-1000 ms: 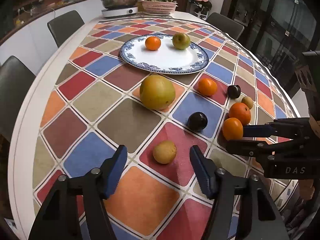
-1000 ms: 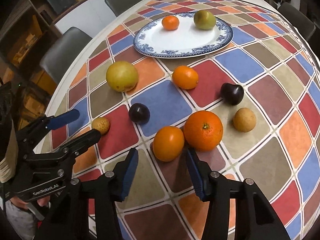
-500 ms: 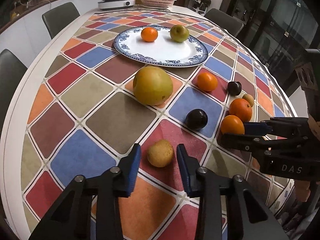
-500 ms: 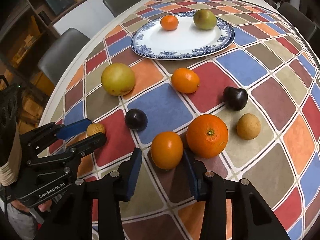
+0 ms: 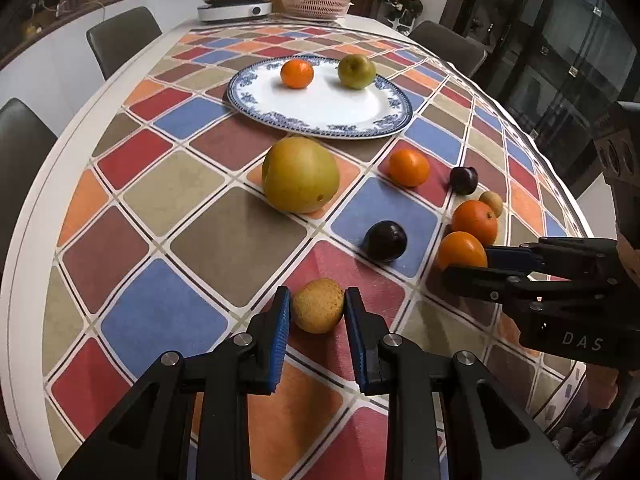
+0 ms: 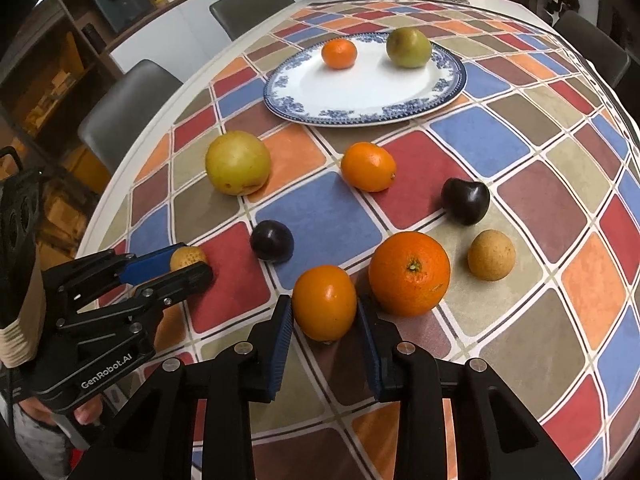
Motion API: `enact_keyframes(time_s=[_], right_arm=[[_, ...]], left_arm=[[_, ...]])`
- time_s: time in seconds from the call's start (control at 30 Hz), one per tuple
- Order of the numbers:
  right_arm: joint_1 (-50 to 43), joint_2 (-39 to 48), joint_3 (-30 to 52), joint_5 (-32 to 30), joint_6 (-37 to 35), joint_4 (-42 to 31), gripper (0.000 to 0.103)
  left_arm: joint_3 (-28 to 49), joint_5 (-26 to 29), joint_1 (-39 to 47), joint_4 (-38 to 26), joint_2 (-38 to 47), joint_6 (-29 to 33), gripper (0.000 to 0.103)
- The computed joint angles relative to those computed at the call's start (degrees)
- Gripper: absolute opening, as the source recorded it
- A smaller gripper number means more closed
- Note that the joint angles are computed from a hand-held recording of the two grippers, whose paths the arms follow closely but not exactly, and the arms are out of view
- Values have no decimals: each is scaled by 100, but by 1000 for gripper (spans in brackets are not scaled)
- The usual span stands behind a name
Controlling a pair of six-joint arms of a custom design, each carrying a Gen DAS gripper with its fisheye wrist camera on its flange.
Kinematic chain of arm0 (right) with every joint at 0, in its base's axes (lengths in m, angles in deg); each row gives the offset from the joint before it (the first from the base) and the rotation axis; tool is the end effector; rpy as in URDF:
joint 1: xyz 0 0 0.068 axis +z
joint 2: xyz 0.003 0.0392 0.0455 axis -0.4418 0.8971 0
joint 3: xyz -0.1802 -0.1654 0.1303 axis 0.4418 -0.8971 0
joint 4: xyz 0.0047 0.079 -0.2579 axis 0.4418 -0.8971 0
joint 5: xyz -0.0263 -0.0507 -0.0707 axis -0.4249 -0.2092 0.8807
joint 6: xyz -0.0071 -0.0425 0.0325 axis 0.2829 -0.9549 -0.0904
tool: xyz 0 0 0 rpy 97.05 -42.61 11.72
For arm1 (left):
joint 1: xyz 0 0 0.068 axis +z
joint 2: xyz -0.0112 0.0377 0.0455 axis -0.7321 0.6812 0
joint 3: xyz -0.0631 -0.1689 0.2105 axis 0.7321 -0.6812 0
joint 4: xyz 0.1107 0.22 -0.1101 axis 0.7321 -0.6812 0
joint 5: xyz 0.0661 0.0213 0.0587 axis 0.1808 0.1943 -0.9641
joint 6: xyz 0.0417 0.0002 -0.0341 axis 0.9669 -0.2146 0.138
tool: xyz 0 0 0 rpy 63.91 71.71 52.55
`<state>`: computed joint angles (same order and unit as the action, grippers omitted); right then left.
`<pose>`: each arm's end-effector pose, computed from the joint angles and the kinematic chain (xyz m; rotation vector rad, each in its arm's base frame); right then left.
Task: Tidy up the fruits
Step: 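Carry the tan fruit with the left tool while the right tool carries the orange to the plate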
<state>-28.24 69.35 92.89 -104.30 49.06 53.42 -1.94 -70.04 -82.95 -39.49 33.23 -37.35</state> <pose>0.2263 0.0072 0.0558 -0.6473 2.6596 0.5075 0.1511 -0.1008 0.0611 -0.0293 2.5854 -0.1959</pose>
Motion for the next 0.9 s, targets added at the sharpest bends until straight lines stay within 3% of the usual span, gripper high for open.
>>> enact_keyframes(time_s=[0.43, 0.7, 0.9], right_arm=[[-282, -869, -201, -551, -402, -507, 33], [-692, -1474, -230, -928, -959, -1039, 33], [-892, -1634, -132, -1145, -1204, -1342, 33]], left_arm=[[219, -784, -745, -1418, -1357, -620, 27], [523, -1344, -1367, -2229, -1733, -1140, 27], [724, -1632, -1512, -2576, -1864, -1173, 27]])
